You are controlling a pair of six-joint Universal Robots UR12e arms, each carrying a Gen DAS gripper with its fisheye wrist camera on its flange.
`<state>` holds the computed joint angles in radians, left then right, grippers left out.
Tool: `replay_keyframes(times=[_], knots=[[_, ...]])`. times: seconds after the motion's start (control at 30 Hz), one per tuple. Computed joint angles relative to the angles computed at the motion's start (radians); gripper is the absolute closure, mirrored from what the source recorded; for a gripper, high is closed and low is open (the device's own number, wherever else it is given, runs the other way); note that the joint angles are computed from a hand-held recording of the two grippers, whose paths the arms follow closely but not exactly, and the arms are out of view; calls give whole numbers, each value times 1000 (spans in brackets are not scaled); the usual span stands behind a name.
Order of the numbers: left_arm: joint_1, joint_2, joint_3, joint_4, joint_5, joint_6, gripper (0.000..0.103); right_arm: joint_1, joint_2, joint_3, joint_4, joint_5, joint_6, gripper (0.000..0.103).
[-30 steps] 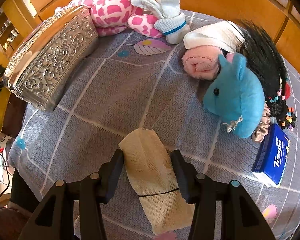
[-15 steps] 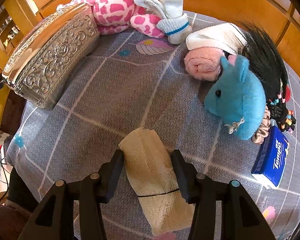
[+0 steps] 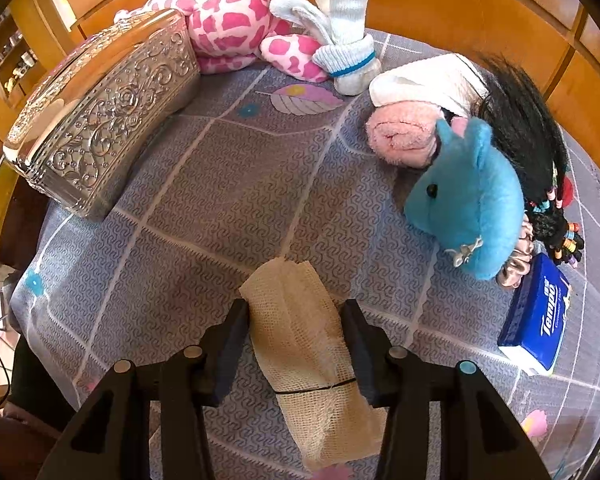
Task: Organize soft objects
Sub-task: 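Carry the beige knit item with the right gripper toward the gold tray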
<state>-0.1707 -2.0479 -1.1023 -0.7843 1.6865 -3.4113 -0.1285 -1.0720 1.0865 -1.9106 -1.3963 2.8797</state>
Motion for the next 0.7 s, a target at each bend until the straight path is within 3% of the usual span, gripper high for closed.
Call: replay_keyframes(times=[0.33, 0.7], knots=[[-2, 18, -25, 13, -12, 7, 29, -5, -21, 26, -52, 4, 86, 70], [3, 33, -53, 22, -14, -4, 29, -1, -36, 25, -98, 48, 126, 75]])
